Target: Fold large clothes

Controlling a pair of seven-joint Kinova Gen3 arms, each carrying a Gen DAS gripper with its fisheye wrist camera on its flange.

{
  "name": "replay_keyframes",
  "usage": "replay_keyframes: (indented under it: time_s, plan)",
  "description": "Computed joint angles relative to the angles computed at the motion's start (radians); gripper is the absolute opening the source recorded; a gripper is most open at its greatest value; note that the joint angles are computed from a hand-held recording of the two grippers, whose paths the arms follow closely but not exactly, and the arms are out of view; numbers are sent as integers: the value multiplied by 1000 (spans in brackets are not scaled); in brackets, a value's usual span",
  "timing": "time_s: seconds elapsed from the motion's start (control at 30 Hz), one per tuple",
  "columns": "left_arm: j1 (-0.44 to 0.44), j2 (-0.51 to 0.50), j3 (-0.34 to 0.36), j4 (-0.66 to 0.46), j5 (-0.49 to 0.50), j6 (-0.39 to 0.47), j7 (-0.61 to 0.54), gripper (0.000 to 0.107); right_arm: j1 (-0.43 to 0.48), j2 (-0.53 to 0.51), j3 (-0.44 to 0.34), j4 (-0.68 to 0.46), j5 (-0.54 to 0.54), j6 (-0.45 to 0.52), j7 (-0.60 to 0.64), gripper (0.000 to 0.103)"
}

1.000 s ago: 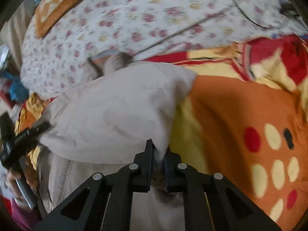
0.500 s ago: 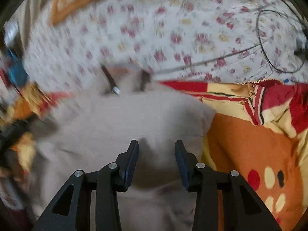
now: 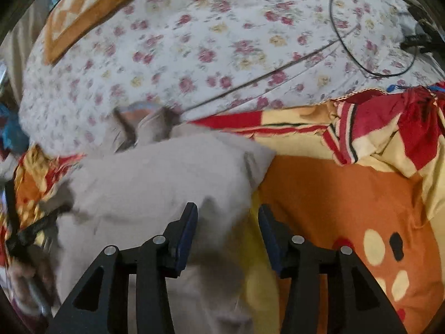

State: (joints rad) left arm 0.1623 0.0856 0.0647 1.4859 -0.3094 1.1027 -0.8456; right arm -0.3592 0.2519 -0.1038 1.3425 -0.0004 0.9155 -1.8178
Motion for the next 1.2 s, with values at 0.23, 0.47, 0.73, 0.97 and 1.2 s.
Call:
replay_keyframes:
  time_s: [0.23,0.47,0.73,0.97,1.2]
  plan:
    - [18,5,5,6,-36,-5,18,84,10,27,1,-52,-21,96,28,51]
    - [29,16,5,4,-58,-2,30,89,-10,11,-28,-1,2,-60,44,54]
    - [38,20,3,2,-72,1,30,90,-78,65,8,-55,74,3,-35,56]
    - [47,11,6,13,-96,-5,44,90,-69,7,-5,-10,54,42,15,64]
    - [58,-67,27,49,-127,-2,68,90,-99,-24,6,12,99,32,-29,73]
